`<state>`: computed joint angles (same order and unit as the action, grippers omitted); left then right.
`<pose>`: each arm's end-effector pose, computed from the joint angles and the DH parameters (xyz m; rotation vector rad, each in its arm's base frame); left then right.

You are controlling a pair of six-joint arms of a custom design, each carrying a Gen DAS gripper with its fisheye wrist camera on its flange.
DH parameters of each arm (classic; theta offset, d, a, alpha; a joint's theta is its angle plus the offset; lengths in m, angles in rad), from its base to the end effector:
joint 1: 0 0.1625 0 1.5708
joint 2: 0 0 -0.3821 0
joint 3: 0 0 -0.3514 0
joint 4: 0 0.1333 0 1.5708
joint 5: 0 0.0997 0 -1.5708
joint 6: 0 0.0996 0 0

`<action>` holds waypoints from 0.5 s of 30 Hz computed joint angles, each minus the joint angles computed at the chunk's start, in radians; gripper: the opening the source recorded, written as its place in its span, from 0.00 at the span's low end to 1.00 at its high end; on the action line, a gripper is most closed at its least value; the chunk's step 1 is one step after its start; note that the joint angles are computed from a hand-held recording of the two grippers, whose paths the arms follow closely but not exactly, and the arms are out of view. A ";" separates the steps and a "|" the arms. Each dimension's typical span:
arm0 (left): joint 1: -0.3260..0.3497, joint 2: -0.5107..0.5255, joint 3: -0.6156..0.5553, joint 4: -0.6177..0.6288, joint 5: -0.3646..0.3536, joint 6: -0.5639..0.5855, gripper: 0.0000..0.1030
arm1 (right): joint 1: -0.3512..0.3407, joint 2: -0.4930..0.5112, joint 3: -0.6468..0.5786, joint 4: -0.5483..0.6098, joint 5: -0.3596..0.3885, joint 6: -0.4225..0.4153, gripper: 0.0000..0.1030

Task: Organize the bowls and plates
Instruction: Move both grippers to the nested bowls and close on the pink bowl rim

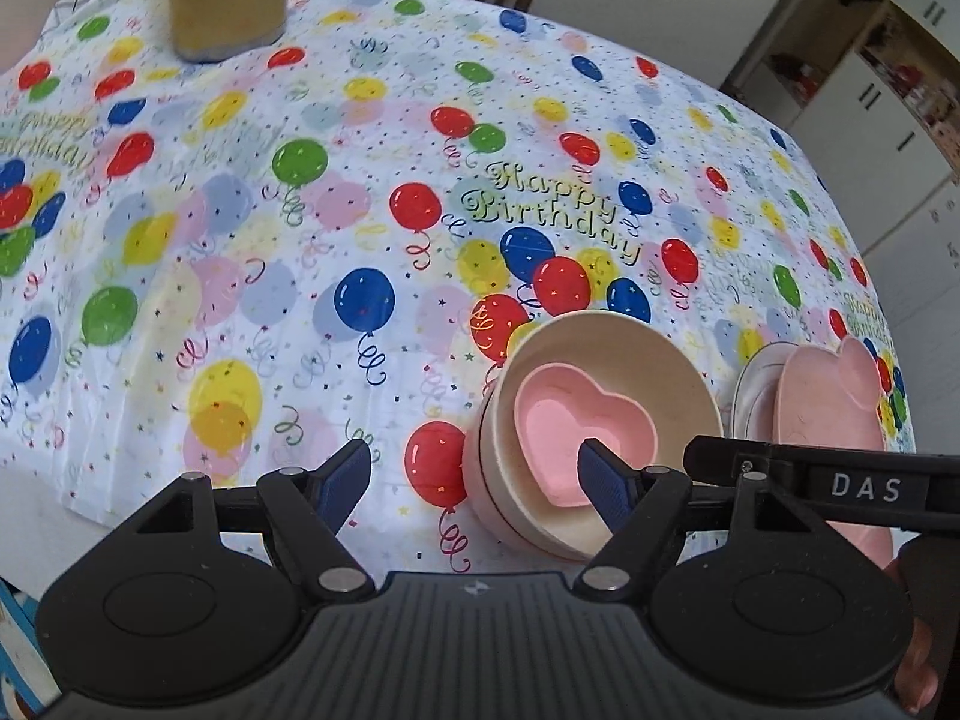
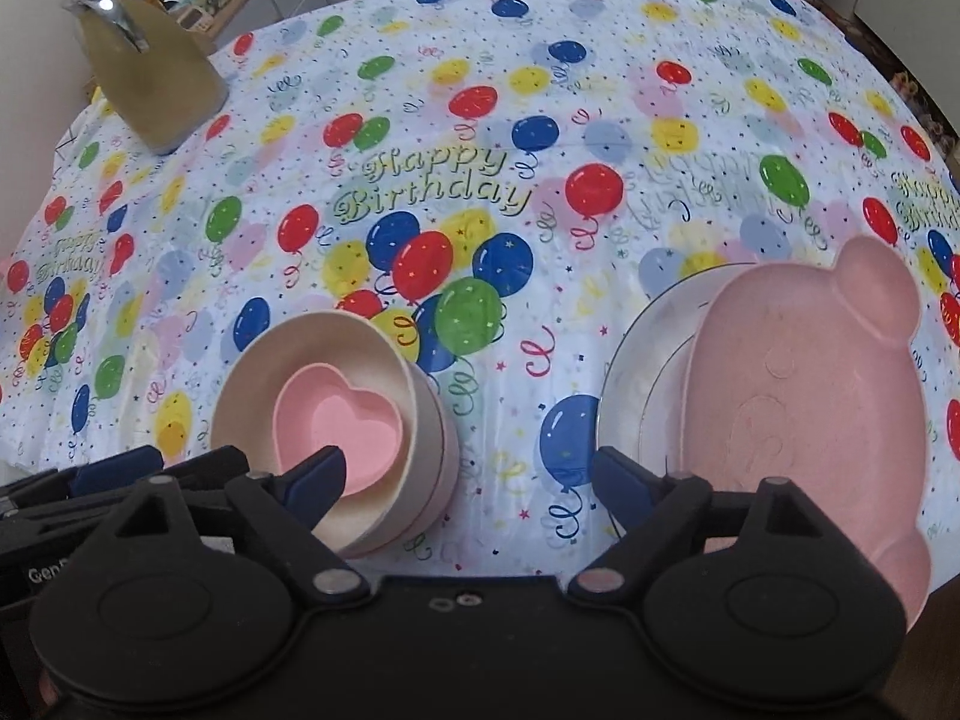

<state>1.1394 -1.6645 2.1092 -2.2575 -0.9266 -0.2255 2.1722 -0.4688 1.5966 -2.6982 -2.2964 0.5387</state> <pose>0.0093 -0.4417 0.3383 0.1591 2.5471 -0.5680 0.3899 -0.4494 -0.0569 0.0780 -2.4818 0.5083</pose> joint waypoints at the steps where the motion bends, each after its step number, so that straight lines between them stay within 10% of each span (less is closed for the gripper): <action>1: 0.006 0.005 0.001 -0.011 -0.009 -0.005 0.74 | -0.003 0.005 -0.004 0.003 -0.004 0.003 0.83; 15: 0.016 0.056 0.011 -0.077 0.020 -0.060 0.68 | -0.031 0.053 -0.069 0.022 -0.011 -0.026 0.57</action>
